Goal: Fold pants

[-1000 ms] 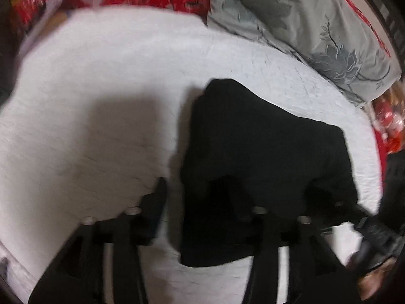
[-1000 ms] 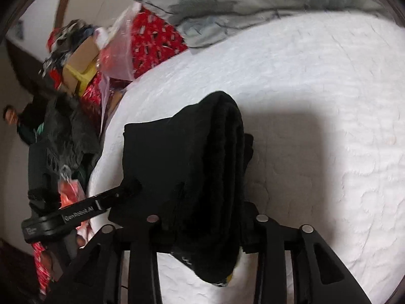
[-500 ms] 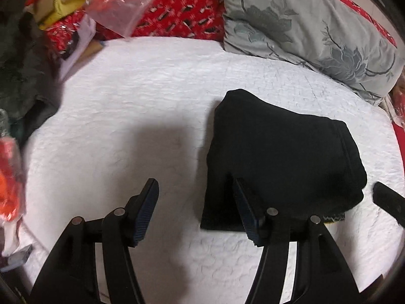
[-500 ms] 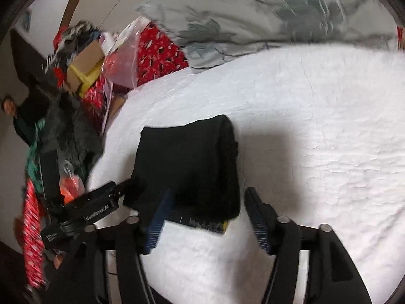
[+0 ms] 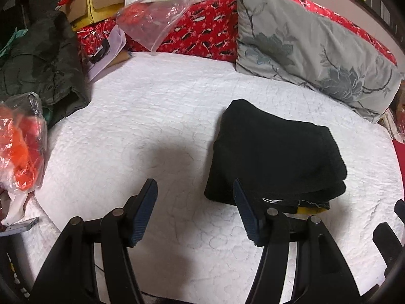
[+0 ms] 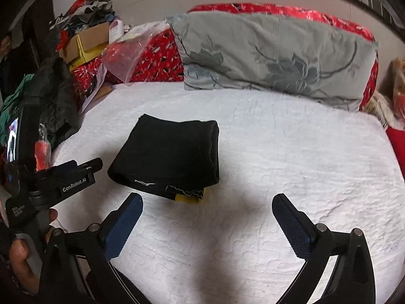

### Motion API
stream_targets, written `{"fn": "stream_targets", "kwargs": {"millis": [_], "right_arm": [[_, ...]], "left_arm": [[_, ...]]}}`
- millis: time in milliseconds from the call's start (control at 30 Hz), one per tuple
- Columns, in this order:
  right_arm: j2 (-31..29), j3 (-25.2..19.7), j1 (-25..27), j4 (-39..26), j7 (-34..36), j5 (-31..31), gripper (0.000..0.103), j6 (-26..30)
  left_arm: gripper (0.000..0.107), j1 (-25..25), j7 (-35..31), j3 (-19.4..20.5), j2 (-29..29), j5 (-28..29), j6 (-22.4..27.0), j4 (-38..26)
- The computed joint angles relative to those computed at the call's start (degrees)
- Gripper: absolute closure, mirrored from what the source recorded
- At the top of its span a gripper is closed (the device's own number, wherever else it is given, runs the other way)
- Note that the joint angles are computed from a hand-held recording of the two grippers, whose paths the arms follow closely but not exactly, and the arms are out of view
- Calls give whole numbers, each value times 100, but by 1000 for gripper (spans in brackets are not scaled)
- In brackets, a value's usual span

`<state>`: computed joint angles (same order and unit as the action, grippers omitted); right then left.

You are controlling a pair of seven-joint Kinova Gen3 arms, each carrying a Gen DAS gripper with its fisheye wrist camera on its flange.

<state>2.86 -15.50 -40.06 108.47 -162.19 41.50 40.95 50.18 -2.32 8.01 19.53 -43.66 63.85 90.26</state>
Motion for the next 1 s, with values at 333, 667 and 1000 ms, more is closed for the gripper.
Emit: {"fn": "stream_targets", "kwargs": {"millis": [333,667,1000], "right_arm": [[-263,-130,89,317,-477,253,0,-218],[-302,-284,136,494,-802,586,0,-188],[15,-195,-250,215,-1034,749,0,658]], "left_arm": [[46,112,80,99,-43,61,112,-70],[46,315,-133,44,186,108,448,-335],[46,377,-273,11,288,126,497,-315]]}}
